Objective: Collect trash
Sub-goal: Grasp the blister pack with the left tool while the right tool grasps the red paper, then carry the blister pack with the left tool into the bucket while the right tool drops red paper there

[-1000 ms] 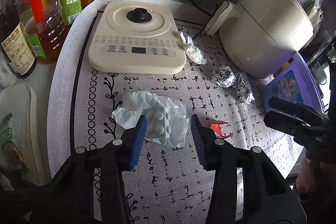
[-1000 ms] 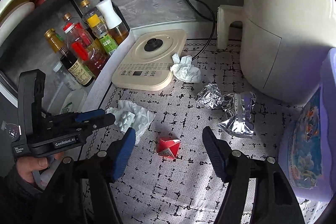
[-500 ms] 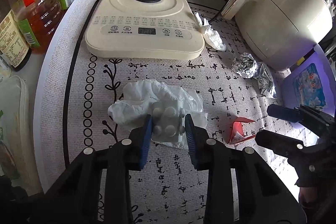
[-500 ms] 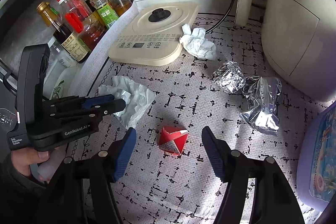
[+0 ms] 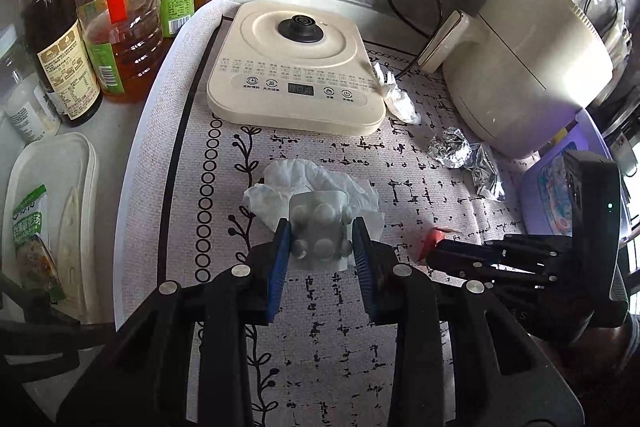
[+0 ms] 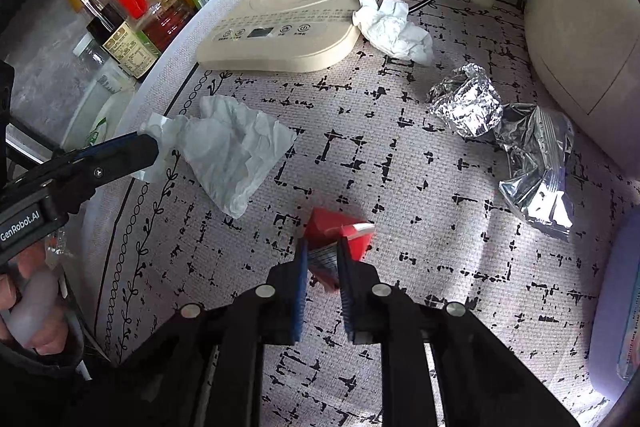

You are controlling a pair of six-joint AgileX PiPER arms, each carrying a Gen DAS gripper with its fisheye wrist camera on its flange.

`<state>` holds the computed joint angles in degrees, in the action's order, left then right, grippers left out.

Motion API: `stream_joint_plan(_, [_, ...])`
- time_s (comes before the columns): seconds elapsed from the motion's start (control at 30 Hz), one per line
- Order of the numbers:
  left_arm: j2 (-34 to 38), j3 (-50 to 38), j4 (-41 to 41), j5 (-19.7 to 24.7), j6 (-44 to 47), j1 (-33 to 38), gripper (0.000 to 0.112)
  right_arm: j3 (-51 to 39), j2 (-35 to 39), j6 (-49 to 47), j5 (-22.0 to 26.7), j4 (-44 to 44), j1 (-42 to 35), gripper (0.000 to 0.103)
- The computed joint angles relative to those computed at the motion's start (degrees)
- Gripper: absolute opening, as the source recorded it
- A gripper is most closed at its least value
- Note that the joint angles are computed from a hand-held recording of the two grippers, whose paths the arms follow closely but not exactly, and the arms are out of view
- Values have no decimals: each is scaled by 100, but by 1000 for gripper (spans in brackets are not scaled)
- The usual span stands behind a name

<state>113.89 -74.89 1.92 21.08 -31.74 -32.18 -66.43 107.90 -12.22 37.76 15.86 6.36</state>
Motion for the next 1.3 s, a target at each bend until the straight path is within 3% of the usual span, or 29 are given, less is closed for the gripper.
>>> stream_joint_plan(0.13, [-207, 227, 347, -83, -501, -89, 31, 193, -285, -174, -108, 80, -21, 2])
stream_joint_plan(0.37, [-461, 379, 1157, 32, -1411, -315, 31, 466, -714, -686, -232, 560, -186, 1])
stream_joint_plan(0.47, [-606, 440, 1095, 75, -1477, -353, 31, 504, -895, -865, -229, 761, -252, 1])
stream_joint_plan(0.77, [-1264, 499, 1963, 198, -2379, -633, 31, 395, -1674, -922, -122, 780, -353, 1])
stream_joint_plan(1.1, [-1109, -356, 1757, 463, -1840, -928, 31, 367, -2737, -1162, 246, 944, -887, 1])
stream_joint_plan(1.3, [-1013, -702, 1718, 585, -1713, -964, 31, 511, -3010, -1325, 398, 1076, -1329, 1])
